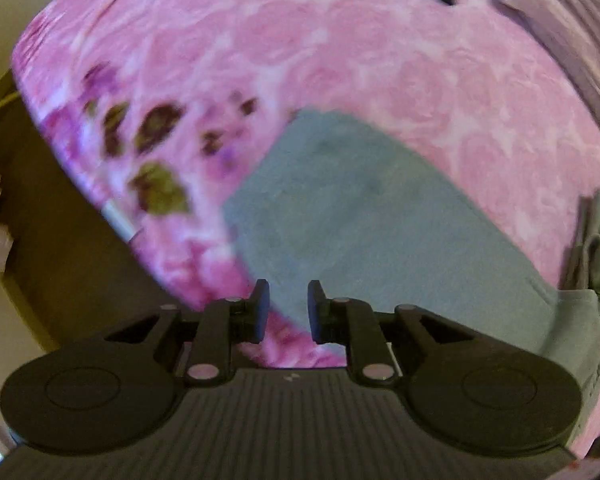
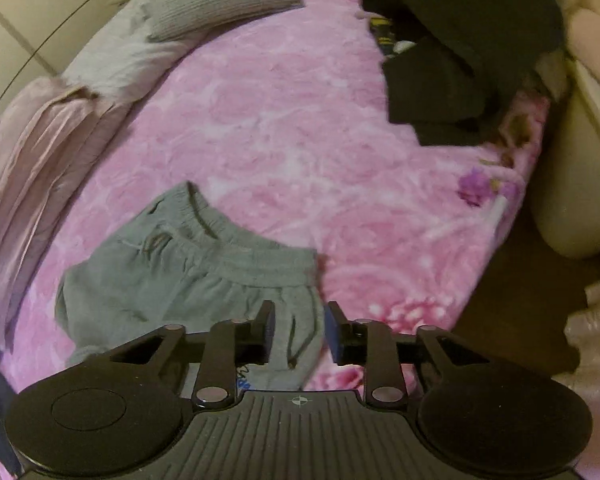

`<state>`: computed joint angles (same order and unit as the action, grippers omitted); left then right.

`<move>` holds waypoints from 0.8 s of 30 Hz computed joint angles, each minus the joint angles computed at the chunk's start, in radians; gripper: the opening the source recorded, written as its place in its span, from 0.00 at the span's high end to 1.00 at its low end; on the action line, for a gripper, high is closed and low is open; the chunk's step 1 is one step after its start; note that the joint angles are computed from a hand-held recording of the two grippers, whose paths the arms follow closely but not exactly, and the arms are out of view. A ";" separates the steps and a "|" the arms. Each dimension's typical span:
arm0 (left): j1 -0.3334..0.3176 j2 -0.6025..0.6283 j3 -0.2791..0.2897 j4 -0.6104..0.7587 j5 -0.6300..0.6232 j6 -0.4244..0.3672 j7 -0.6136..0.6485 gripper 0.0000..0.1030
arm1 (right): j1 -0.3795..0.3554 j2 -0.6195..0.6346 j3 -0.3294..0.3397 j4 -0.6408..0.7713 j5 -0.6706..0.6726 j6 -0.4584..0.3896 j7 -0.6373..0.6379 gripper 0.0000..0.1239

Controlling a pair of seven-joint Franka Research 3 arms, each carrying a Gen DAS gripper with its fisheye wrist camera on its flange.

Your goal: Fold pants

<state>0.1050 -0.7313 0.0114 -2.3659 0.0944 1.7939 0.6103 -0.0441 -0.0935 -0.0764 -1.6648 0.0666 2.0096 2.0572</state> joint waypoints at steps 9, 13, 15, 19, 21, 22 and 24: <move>-0.068 0.365 -0.033 0.207 -0.045 0.348 0.108 0.77 | 0.023 0.077 -0.001 0.014 0.107 0.062 -0.197 0.67; -0.101 0.588 -0.076 0.333 -0.096 0.460 0.137 0.77 | 0.011 0.186 -0.010 0.114 0.161 0.011 -0.255 0.66; -0.108 0.694 -0.096 0.395 -0.096 0.517 0.143 0.77 | 0.002 0.241 -0.011 0.170 0.172 -0.009 -0.308 0.66; -0.108 0.889 -0.117 0.531 -0.092 0.635 0.094 0.77 | -0.008 0.380 -0.010 0.318 0.144 -0.047 -0.405 0.66; -0.105 0.975 -0.122 0.600 -0.089 0.666 0.075 0.76 | -0.013 0.458 -0.011 0.404 0.133 -0.072 -0.418 0.66; -0.099 1.018 -0.129 0.637 -0.102 0.679 0.083 0.76 | -0.018 0.508 -0.011 0.463 0.134 -0.094 -0.414 0.66; -0.086 1.091 -0.145 0.701 -0.129 0.694 0.105 0.76 | -0.032 0.588 -0.004 0.562 0.150 -0.131 -0.408 0.66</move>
<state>0.0187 0.3592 -0.1339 -1.6648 -0.0344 2.4879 0.7154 -0.0758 0.4949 -0.0808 -1.1027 0.2164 1.8785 1.6490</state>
